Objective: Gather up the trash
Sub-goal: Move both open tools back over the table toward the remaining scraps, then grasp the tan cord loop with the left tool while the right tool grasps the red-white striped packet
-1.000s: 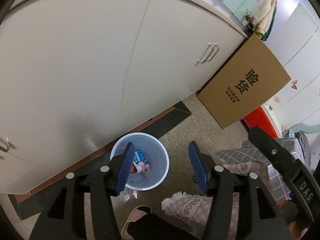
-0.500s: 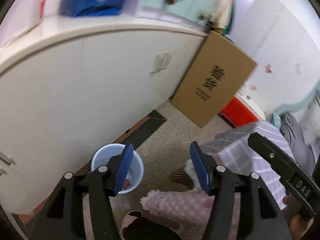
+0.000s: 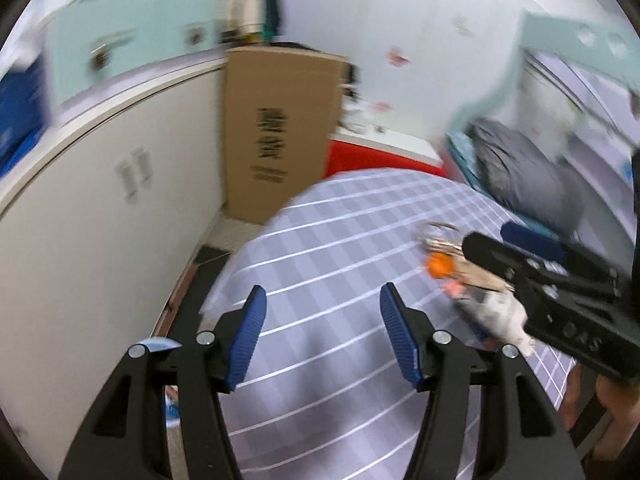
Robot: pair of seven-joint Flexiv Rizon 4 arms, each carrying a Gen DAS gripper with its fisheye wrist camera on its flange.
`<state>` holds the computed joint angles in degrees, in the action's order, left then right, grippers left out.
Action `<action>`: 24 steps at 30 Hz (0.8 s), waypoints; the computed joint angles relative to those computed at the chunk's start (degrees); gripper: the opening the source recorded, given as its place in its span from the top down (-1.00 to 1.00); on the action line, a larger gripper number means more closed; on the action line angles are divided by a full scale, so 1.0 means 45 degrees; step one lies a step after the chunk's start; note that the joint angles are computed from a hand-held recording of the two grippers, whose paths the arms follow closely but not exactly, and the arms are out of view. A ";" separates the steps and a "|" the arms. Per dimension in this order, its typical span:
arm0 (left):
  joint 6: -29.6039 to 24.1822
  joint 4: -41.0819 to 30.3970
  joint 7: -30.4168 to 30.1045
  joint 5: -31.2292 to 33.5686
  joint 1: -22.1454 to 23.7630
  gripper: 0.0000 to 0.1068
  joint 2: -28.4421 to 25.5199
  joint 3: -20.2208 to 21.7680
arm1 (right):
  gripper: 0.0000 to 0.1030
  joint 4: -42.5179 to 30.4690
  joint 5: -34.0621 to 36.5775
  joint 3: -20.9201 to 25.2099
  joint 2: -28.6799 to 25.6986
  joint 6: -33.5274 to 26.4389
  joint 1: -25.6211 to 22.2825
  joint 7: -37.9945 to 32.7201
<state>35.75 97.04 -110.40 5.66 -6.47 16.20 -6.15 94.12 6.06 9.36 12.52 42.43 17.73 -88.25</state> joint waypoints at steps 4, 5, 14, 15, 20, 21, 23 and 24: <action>0.0003 -0.1204 0.0240 -0.0171 -0.0433 -0.09 -0.1470 -0.0624 | 0.04 -0.0116 -0.0726 -0.0592 -0.0177 -0.0296 -0.0784 -0.0004; -0.0065 -0.1656 0.0289 -0.0225 -0.0575 -0.09 -0.1987 -0.0757 | 0.08 -0.0260 -0.0741 -0.0772 -0.0303 -0.0444 -0.0951 -0.0019; -0.1742 -0.5763 0.0259 0.0122 -0.1854 0.00 -0.5723 -0.0581 | 0.20 -0.1369 0.0455 -0.1455 -0.1356 -0.1385 -0.1883 -0.0985; -0.2020 -0.6155 0.0298 0.0133 -0.1975 0.02 -0.6050 -0.0482 | 0.20 -0.1546 0.0599 -0.1501 -0.1515 -0.1582 -0.1952 -0.1139; -0.2894 -0.7573 0.0445 0.0157 -0.2595 0.17 -0.7325 0.0072 | 0.20 -0.2110 0.1126 -0.1514 -0.2084 -0.2160 -0.2307 -0.1574; -0.2955 -0.7657 0.0487 0.0152 -0.2681 0.21 -0.7423 0.0181 | 0.20 -0.2177 0.1102 -0.1490 -0.2197 -0.2202 -0.2372 -0.1611; -0.3109 -0.7837 0.0533 0.0053 -0.2777 0.54 -0.7665 0.0330 | 0.20 -0.2318 0.1274 -0.1478 -0.2349 -0.2360 -0.2501 -0.1708; -0.3153 -0.7904 0.0445 0.0004 -0.2810 0.66 -0.7754 0.0410 | 0.20 -0.2371 0.1381 -0.1470 -0.2407 -0.2400 -0.2565 -0.1740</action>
<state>21.56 61.47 -108.40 5.68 -19.12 -18.70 -4.30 83.45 12.27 2.75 1.69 31.63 6.19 -96.08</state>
